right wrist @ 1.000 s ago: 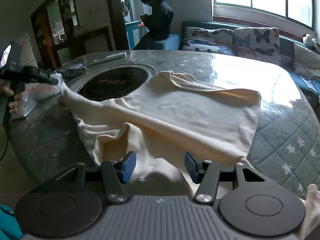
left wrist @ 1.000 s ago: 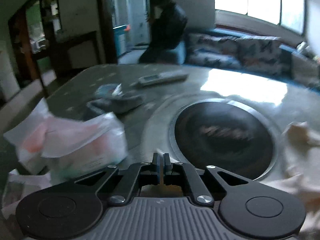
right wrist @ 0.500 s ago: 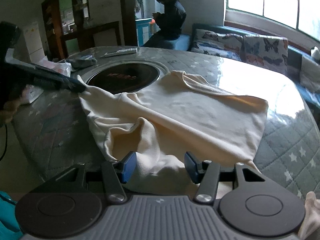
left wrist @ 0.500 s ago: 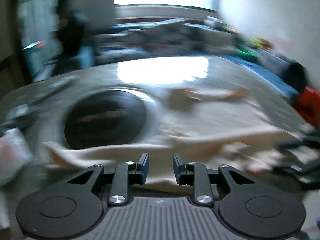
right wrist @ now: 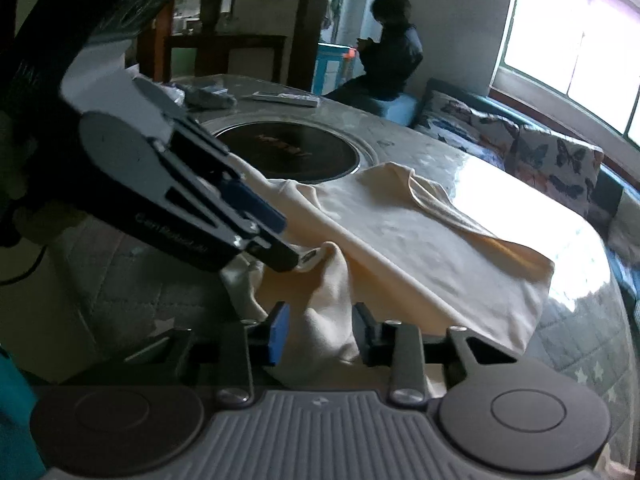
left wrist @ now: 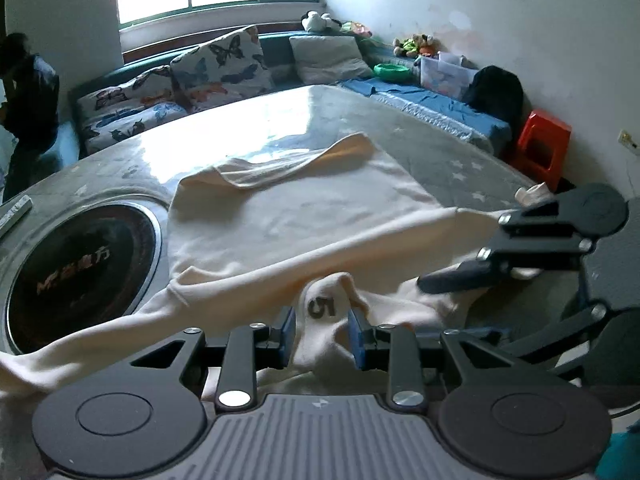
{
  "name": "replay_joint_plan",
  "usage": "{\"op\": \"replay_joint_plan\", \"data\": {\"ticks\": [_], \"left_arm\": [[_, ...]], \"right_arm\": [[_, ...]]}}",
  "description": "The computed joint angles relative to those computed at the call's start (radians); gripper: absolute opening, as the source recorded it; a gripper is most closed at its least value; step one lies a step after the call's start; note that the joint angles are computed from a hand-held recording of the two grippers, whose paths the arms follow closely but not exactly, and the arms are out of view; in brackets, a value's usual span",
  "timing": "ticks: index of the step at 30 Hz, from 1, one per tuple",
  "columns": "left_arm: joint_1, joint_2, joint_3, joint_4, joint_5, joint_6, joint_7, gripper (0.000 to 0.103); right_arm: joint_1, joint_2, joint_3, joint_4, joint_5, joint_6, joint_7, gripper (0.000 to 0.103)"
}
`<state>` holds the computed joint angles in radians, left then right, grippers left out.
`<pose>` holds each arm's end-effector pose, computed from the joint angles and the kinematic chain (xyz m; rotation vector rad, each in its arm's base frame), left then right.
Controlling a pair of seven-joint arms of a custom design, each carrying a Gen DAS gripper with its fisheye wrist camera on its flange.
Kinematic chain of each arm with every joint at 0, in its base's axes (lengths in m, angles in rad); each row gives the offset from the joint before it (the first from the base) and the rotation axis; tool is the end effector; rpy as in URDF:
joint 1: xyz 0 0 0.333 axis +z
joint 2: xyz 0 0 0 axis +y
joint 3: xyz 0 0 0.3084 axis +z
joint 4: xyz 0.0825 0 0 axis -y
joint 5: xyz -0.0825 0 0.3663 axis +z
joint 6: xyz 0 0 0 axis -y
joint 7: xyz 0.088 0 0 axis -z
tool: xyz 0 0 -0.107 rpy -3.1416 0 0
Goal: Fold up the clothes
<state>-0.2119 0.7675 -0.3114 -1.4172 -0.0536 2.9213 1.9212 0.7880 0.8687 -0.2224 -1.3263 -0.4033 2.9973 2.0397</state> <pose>0.6884 -0.3155 0.3513 -1.1626 2.3624 -0.9921 0.6007 0.4811 0.3113 -2.1277 1.0908 -0.6843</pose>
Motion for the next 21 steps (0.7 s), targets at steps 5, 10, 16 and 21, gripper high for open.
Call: {"op": "replay_joint_plan", "data": {"ticks": [5,10,16,21], "left_arm": [[-0.018,0.025,0.024,0.040,0.020,-0.021,-0.007,0.031],[-0.023,0.028,0.039,0.034,0.047,-0.030,0.000,0.014],[0.078,-0.056,-0.073,-0.106,0.014,0.051,0.124,0.004],[0.248,-0.115,-0.257,-0.233,-0.076,0.042,0.318,0.004]], "right_arm": [[-0.016,0.008,0.024,0.018,0.006,-0.040,-0.023,0.009],[-0.023,-0.027,0.032,-0.040,0.016,0.006,-0.006,0.005],[-0.054,-0.126,0.080,-0.177,0.062,0.106,-0.050,0.004],[-0.129,-0.209,0.200,-0.284,0.118,0.106,-0.169,0.004]]}}
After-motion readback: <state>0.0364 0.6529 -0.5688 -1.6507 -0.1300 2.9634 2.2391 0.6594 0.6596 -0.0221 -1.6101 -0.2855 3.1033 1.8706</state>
